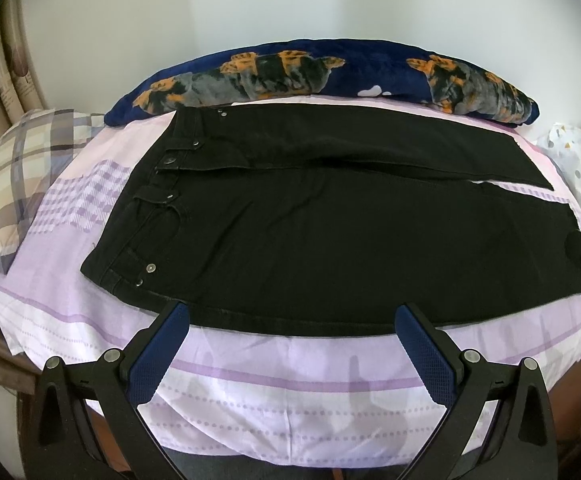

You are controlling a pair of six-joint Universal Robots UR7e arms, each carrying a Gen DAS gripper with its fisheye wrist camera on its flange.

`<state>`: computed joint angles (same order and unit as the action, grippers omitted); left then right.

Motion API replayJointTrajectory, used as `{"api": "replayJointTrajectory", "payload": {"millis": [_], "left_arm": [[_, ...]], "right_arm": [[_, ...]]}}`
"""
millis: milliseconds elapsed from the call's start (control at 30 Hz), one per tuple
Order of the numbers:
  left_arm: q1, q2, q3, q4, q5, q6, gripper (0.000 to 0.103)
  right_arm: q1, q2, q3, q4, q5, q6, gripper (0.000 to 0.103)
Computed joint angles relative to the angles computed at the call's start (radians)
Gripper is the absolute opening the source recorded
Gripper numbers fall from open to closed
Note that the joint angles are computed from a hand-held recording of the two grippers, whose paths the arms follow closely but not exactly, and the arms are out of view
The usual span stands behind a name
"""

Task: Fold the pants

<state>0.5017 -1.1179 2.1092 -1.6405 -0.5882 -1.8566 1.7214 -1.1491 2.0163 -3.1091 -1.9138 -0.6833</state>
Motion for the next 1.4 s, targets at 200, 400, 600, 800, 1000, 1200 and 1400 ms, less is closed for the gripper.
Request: {"api": "replayJointTrajectory", "payload": {"millis": [200, 400, 600, 800, 1000, 1200, 1400], "left_arm": [[0.000, -0.002, 0.001, -0.001, -0.001, 0.004, 0.102], [0.000, -0.002, 0.002, -0.001, -0.001, 0.003, 0.102], [0.000, -0.002, 0.001, 0.001, 0.000, 0.002, 0.102], [0.000, -0.002, 0.001, -0.001, 0.000, 0.004, 0.102], [0.001, 0.000, -0.001, 0.003, -0.001, 0.000, 0.102], [0.000, -0.001, -0.001, 0.001, 0.000, 0.004, 0.102], [-0.001, -0.001, 0.003, -0.003, -0.005, 0.001, 0.102]], "right_arm": [[0.000, 0.000, 0.000, -0.002, 0.000, -0.001, 0.103], [0.001, 0.000, -0.001, 0.003, -0.001, -0.001, 0.103], [0.001, -0.001, 0.000, 0.007, -0.001, 0.000, 0.103], [-0.001, -0.002, 0.001, 0.007, 0.001, 0.000, 0.103], [0.002, 0.003, 0.004, 0.001, -0.011, -0.001, 0.103], [0.001, 0.008, -0.004, 0.008, -0.020, -0.003, 0.103], [-0.003, 0.005, -0.006, 0.018, -0.022, -0.003, 0.103]]}}
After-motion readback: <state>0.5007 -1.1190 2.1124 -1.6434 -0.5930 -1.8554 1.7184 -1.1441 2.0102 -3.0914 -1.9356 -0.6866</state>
